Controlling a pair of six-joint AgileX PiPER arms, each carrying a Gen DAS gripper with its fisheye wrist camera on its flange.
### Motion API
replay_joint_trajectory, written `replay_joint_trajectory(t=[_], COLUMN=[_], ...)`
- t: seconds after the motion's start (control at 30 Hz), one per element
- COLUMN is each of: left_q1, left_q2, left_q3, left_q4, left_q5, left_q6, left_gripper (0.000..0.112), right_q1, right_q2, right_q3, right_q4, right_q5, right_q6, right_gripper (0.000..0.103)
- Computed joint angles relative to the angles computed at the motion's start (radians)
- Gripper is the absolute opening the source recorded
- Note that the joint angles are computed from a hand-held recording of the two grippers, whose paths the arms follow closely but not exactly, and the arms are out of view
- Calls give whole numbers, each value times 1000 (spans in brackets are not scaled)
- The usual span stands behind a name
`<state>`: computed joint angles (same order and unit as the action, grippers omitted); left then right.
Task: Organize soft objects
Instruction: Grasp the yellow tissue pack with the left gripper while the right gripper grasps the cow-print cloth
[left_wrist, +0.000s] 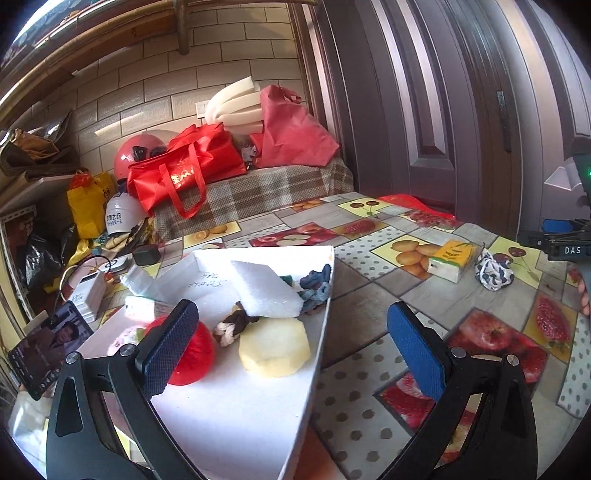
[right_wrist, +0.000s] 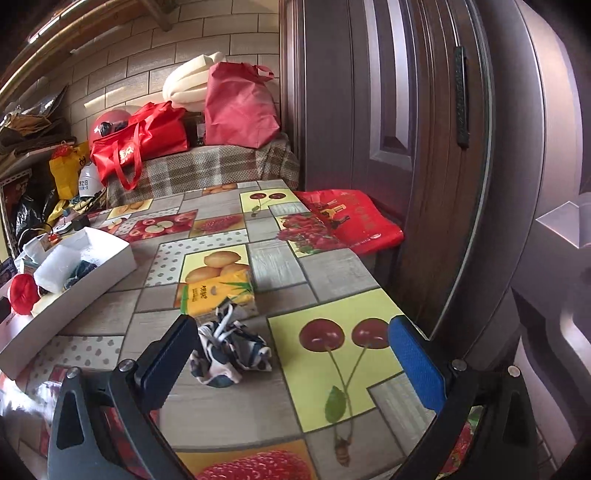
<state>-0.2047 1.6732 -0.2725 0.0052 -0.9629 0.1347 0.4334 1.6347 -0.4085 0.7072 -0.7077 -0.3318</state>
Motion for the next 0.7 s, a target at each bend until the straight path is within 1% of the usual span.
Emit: replay_joint_trajectory(t=[0.03, 0.07, 0.13, 0.2, 0.23, 0.27, 0.37, 0.4, 0.43, 0.47, 0.5, 0.57, 0.63, 0.67, 0.7], left_q1=[-17, -40, -93, -131, -148, -163, -205, -216, -227, -242, -259, -289, -319, -331, -346], left_q2=[-3, -3, 5, 16, 25, 36, 78, 98, 120, 145, 169, 219, 263, 284, 308], left_q3=[-17, -37, -83, -132, -159, -188, -284, -324, -368, -415, -462, -555, -641, -685, -731], left_q4=[23, 31, 28, 37, 44, 46, 35, 43, 53, 50, 42, 35, 27, 30, -6], left_q5=[36, 74, 147, 218, 251, 288, 392, 429, 472, 518, 561, 632, 681, 704, 731], left_q6=[-20, -29, -37, -54, -67, -75, -77, -85, -95, -92, -82, -65, -47, -38, 11], left_gripper=[103, 103, 103, 103, 103, 103, 103, 103, 102, 102, 102, 102, 102, 102, 102], right_q1=[-46, -66, -116, -110, -95, -76, -40, -47, -64, -80, -88, -113, -172, -213, -248], right_q2=[-15, -13, -22, 0, 15, 33, 131, 170, 199, 205, 187, 152, 107, 94, 91], right_q3=[-2, -5, -18, -43, -67, -99, -246, -287, -327, -340, -324, -251, -190, -175, -175], right_q4=[-67, -110, -272, -367, -384, -364, -161, -130, -140, -177, -253, -453, -623, -713, -798], right_q5=[56, 84, 166, 201, 227, 259, 388, 425, 492, 530, 529, 453, 394, 379, 379], right_q6=[22, 47, 133, 161, 144, 95, -177, -225, -233, -201, -128, 71, 271, 371, 471], right_gripper=[103, 103, 103, 103, 103, 103, 103, 98, 85, 43, 38, 33, 33, 33, 33])
